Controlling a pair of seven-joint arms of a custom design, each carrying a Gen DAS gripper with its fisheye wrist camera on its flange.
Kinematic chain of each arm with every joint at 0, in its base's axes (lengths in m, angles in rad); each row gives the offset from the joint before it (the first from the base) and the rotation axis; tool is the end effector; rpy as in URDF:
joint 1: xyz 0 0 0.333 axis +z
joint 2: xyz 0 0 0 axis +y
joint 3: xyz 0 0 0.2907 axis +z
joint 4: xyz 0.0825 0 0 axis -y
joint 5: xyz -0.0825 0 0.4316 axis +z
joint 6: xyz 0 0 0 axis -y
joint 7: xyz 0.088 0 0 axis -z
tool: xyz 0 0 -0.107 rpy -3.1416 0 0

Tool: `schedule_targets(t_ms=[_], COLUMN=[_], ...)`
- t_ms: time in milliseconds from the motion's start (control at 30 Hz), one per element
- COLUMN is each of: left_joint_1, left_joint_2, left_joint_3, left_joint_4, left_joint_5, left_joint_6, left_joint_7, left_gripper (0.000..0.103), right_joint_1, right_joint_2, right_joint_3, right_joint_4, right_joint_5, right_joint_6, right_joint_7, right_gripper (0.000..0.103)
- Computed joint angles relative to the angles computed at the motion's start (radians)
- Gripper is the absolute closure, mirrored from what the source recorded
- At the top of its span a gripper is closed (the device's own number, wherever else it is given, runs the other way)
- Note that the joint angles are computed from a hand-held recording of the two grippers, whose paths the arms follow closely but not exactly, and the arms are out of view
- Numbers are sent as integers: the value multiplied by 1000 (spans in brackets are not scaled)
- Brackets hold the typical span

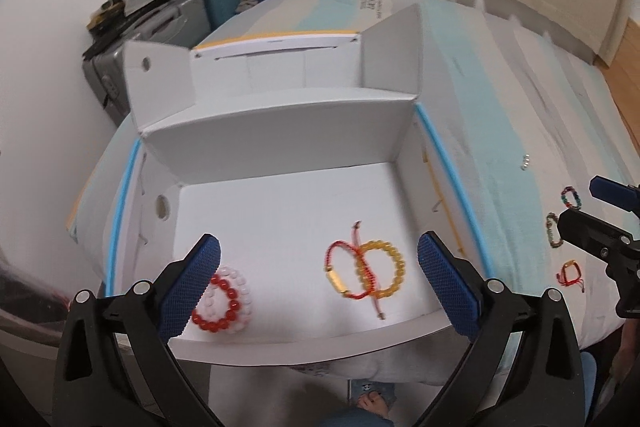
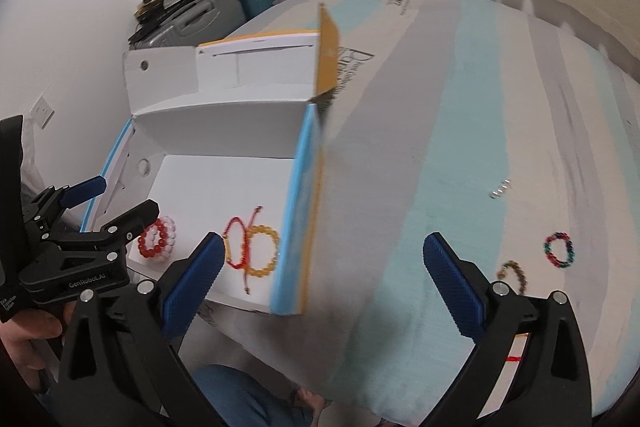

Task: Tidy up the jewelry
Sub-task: 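Withdraw both tools from the box back over the bed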

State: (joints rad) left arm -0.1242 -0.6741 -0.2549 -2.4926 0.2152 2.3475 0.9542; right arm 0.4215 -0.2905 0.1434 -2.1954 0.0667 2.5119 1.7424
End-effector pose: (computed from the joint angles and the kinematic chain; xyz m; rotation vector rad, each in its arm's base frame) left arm 0.4221 -0.1719 0.5289 -1.9726 1.7173 -0.5013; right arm 0.4745 0.3058 0.5321 -2.1092 1.4621 -0.3087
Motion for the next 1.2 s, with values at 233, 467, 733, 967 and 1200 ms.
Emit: schedule_targets(t_ms=[233,467,733,967,1200], left_joint_1=[-21,-50,-96,-141,-191], left_joint_2=[93,210,348,484,643], left_joint_3=[-33,-56,-71,-74,-62], left_joint_4=[80,174,273,374,507], left_joint_5=[16,43,77,114,158], left_joint_6=[23,43,59,71,80], left_joint_7=[-13,-31,-55,-79,-90], left_gripper=[6,6,6,6,6], right_joint_1=[-40,-89,-150,-198,-241], right_joint_2=[-72,-135,-186,-226,-247], right_joint_3=[-25,-54,-84,-109,-126], right_joint_4=[-61,-117,-180,-240,-295], right_joint_5=[-16,-27,-34,-35,-40], right_joint_6=[-10,-18,-28,-32,-32], right_joint_7=[3,-3,-8,-17,-28], right_gripper=[8,8,8,8,8])
